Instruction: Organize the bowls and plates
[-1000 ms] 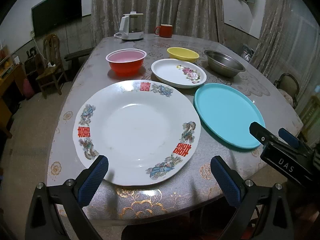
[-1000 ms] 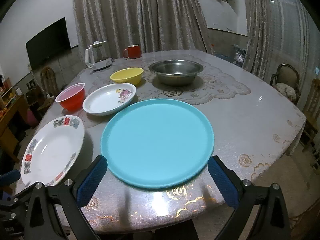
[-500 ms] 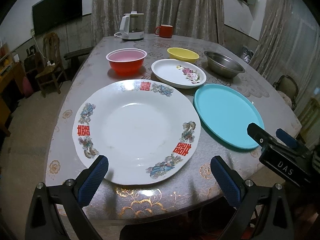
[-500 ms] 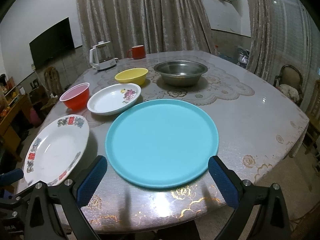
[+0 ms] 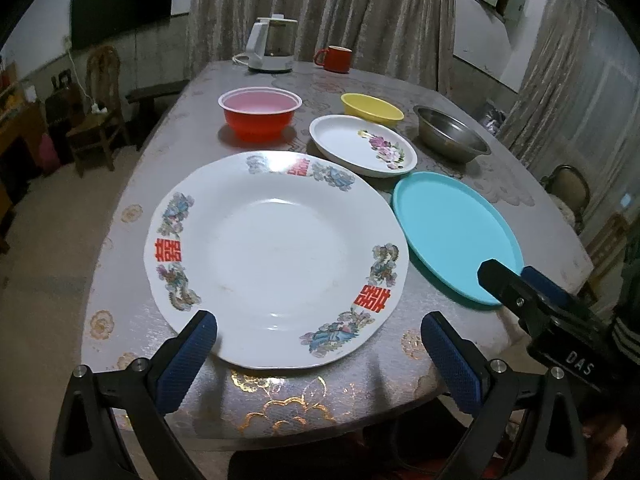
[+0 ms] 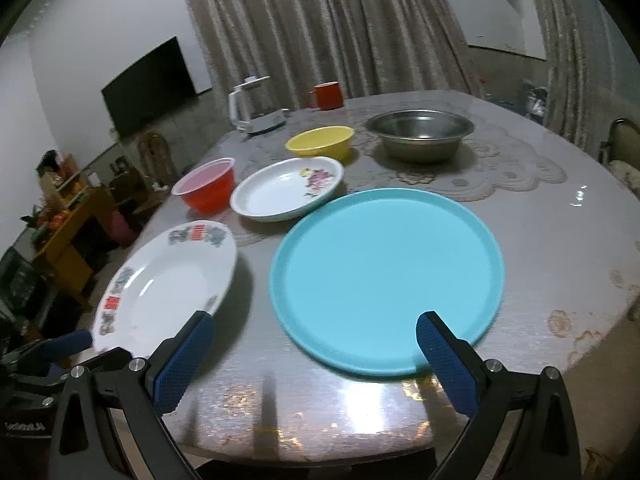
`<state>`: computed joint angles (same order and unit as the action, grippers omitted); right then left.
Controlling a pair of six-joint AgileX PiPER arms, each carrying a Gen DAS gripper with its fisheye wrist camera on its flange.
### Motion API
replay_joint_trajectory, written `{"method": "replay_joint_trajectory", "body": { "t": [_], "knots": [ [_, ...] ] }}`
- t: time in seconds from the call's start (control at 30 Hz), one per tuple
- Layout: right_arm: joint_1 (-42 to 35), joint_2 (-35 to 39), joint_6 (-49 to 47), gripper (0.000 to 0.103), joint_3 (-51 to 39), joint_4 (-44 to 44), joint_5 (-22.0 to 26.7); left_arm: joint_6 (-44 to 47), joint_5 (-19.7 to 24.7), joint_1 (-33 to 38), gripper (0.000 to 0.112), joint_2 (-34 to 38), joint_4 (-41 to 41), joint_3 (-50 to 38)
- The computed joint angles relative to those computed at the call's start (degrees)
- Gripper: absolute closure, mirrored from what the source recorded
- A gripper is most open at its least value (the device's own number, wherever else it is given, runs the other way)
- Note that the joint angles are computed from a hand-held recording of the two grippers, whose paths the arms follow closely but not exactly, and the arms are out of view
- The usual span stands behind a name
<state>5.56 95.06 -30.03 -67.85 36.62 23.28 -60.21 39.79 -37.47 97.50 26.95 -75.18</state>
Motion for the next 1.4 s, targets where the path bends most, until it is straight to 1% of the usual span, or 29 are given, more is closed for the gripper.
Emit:
{"method": "replay_joint_trajectory", "body": {
  "t": [0.07, 0.17, 0.27, 0.37, 0.43, 0.5, 0.53, 0.67, 0.73, 0.87, 0.9, 0.93, 1.0, 1.07, 1.13, 1.17, 1.23, 1.27, 1.33, 1.4],
  "knots": [
    [-0.46, 0.11, -4.67, 0.000, 0.07, 4.68, 1.19, 1.58, -2.32, 1.02, 0.009, -0.62, -2.12, 1.12],
    [-0.04, -0.06, -5.57, 0.000, 0.11, 4.69, 1.56, 4.00, -4.65, 2.37, 0.010, -1.32, -5.21, 2.29],
    [0.11, -0.36, -7.33, 0.000, 0.33, 5.96, 1.91, 6.91, -5.43, 3.85, 0.009, -1.65, -8.32, 2.78],
    [0.41, -0.43, -7.91, 0.001, 0.31, 6.13, 1.97, 12.36, -9.41, 6.97, 0.009, -3.40, -15.05, 5.47],
    [-0.03, 0.26, -9.31, 0.002, -0.38, 7.57, 3.29, 14.74, -10.63, 9.06, 0.009, -4.42, -18.60, 6.78],
    [-0.40, 0.97, -10.27, 0.004, -1.01, 8.88, 4.73, 15.54, -11.41, 10.33, 0.010, -5.47, -19.63, 7.83],
    [-0.39, 1.22, -9.89, 0.004, -1.24, 8.63, 5.01, 15.50, -11.70, 10.78, 0.010, -5.97, -19.40, 8.28],
    [-0.07, 1.86, -10.33, 0.004, -2.01, 8.81, 6.01, 9.64, -11.79, 11.42, 0.010, -7.97, -12.03, 9.81],
    [-0.06, 2.49, -12.52, 0.005, -2.62, 10.54, 7.49, 6.99, -11.52, 11.90, 0.010, -8.19, -8.74, 10.12],
    [0.59, 3.57, -14.67, 0.016, -3.93, 11.07, 9.96, 4.11, -12.48, 13.81, 0.010, -8.44, -4.72, 11.42],
    [0.83, 4.09, -14.95, 0.020, -4.59, 10.94, 10.78, 4.08, -12.66, 14.15, 0.011, -8.37, -4.74, 11.54],
    [1.02, 4.39, -14.89, 0.023, -5.12, 10.48, 11.67, 4.39, -13.20, 14.87, 0.011, -8.26, -5.20, 11.75],
    [1.50, 5.93, -14.16, 0.030, -7.22, 9.14, 13.80, 4.14, -15.11, 16.35, 0.012, -7.91, -5.18, 12.34],
    [1.91, 7.87, -13.72, 0.034, -9.70, 8.32, 16.42, 5.01, -16.17, 17.58, 0.016, -7.34, -6.03, 12.52],
    [2.51, 9.97, -13.30, 0.035, -12.29, 7.45, 18.59, 5.61, -17.19, 18.62, 0.018, -6.43, -6.57, 12.34],
    [2.84, 11.46, -13.00, 0.036, -14.25, 6.85, 20.14, 6.94, -17.92, 19.31, 0.019, -5.98, -8.05, 12.36],
    [3.01, 13.51, -12.51, 0.040, -16.82, 6.28, 22.51, 12.54, -20.66, 20.76, 0.021, -5.57, -13.71, 13.05],
    [3.14, 15.35, -11.36, 0.043, -19.33, 5.43, 24.42, 13.28, -20.98, 21.12, 0.022, -5.13, -14.73, 13.00],
    [3.43, 17.12, -9.43, 0.043, -21.79, 4.23, 25.32, 17.73, -22.72, 21.93, 0.026, -4.80, -19.07, 13.56],
    [3.68, 18.94, -8.88, 0.043, -24.43, 4.22, 25.72, 24.12, -24.04, 22.85, 0.029, -4.18, -25.71, 13.82]
  ]
}}
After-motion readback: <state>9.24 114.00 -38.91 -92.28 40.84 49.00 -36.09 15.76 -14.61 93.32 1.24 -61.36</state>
